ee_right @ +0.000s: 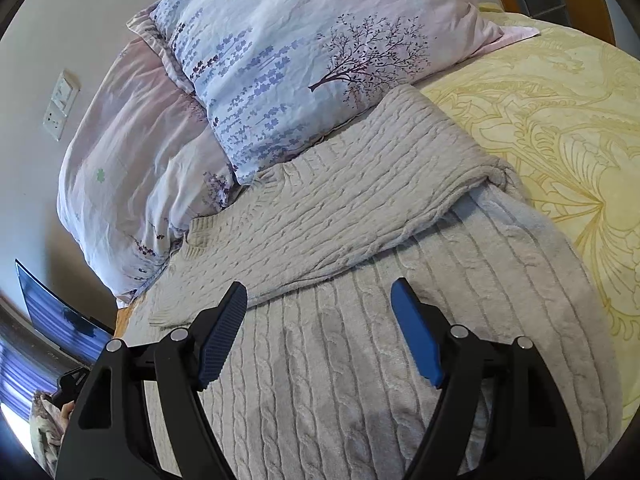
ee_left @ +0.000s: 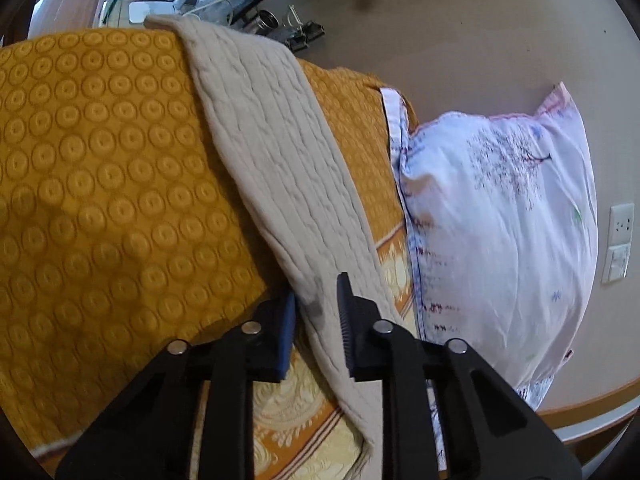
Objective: Fold small clothes
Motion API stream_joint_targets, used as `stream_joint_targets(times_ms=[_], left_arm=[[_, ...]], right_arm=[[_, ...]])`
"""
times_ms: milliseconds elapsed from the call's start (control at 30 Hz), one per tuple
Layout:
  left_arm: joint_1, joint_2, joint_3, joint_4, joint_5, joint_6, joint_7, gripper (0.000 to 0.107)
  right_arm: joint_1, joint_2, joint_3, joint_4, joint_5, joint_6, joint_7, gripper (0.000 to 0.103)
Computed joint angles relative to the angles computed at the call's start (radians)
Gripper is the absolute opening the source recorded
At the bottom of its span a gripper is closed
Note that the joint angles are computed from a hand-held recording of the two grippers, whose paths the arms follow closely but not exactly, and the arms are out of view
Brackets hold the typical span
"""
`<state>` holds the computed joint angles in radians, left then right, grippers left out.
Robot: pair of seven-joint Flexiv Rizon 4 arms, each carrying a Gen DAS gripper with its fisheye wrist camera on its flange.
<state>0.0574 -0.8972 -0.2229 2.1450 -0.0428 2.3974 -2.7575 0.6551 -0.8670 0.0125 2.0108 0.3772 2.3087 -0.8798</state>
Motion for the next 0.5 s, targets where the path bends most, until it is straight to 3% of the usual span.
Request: stream_joint_targets(times_ms=[67, 267, 500], left_arm=[[-0.003, 0.007, 0.004, 0.0, -0.009, -0.021, 0.007, 0.007], [-0.084, 0.052, 0.037, -0.016, -0.067, 0.001, 0.063, 0.006], [-0.159, 0.043, -0.017, -0.2, 0.005, 0.002, 0.159, 0.006]], right_arm=[[-0.006, -0.001, 0.006, 0.001, -0.007, 0.007, 0.001, 0.076], [-0.027, -0.008, 0.025, 0.003, -0.031, 0.032, 0.011, 0.076], [-0.033, -0.012, 0.032, -0.001, -0.044, 0.043, 0.014, 0.076]])
